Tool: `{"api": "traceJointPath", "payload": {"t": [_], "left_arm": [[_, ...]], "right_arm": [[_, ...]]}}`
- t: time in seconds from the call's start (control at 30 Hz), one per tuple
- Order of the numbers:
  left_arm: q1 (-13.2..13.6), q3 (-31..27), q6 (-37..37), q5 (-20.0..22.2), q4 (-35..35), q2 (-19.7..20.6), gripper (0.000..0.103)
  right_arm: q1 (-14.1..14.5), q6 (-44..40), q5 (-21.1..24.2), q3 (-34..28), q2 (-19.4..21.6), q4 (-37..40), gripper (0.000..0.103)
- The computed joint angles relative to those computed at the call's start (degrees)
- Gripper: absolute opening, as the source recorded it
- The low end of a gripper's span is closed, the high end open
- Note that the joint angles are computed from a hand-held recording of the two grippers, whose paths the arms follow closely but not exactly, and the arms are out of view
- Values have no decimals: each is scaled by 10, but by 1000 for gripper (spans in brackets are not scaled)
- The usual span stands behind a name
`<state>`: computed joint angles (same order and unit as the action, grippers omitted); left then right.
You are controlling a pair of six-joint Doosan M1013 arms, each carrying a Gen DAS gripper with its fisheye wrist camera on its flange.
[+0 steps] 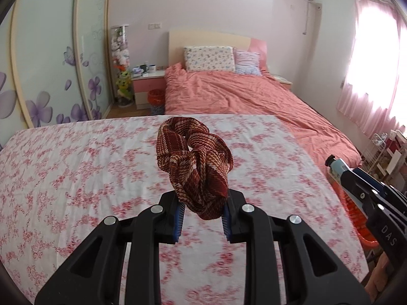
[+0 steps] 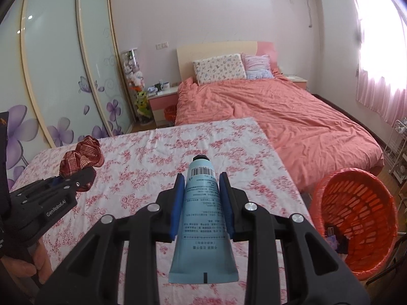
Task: Collect trash
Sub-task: 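Carry the plaid scrunchie and blue tube over the orange basket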
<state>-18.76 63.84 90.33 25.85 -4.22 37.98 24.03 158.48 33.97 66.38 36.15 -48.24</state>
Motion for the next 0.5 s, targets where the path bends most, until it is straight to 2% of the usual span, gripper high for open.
{"api": "traceJointPath", "payload": {"t": [0.27, 0.5], "left_arm": [[-20, 7, 108, -6, -94, -7, 25], [-42, 3, 209, 1, -181, -6, 25]], "right_arm": [[-3, 122, 18, 68, -43, -101, 28], [-13, 205, 41, 117, -75, -153, 28]]}}
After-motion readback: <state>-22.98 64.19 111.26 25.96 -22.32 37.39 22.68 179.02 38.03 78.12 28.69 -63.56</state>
